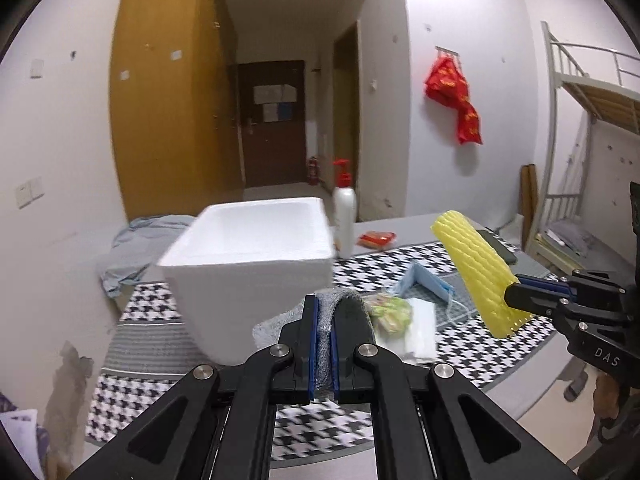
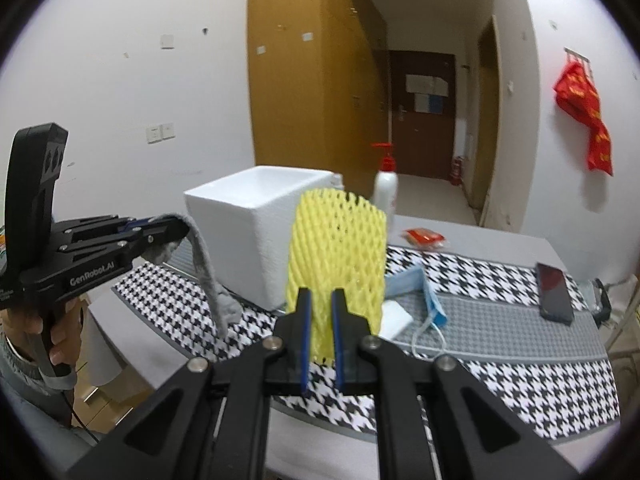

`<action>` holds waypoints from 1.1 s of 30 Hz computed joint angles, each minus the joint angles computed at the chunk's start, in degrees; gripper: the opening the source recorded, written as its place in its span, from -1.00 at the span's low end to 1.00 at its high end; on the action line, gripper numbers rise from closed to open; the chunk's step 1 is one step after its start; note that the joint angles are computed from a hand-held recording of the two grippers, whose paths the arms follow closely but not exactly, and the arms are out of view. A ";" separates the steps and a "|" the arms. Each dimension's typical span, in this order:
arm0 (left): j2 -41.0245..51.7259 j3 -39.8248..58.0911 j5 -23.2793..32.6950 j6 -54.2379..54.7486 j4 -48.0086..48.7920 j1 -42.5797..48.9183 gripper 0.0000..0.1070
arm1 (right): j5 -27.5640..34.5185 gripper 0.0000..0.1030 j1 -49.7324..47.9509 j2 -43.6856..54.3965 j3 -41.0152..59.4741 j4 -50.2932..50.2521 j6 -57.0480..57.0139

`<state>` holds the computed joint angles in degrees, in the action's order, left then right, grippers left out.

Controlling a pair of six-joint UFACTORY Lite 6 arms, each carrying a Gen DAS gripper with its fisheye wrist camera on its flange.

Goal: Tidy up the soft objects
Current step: 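Lift the sock and foam net and carry both over the white foam box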

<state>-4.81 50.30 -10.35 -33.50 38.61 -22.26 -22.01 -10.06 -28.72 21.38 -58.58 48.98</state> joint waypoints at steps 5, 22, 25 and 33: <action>-3.06 -2.06 0.28 -1.90 2.12 4.24 -0.90 | 1.07 -0.77 5.97 4.41 3.92 6.28 -5.60; -0.55 2.92 -1.39 -19.37 20.68 12.25 -0.90 | 6.08 -0.77 14.66 18.13 20.06 8.05 -6.88; 0.97 4.51 -2.35 -21.51 22.82 13.38 -0.90 | 7.08 -0.77 15.12 20.76 24.33 2.25 -1.09; 4.42 7.44 -3.16 -17.92 19.33 15.33 -0.90 | 9.06 -0.77 16.19 30.89 39.97 -20.00 22.68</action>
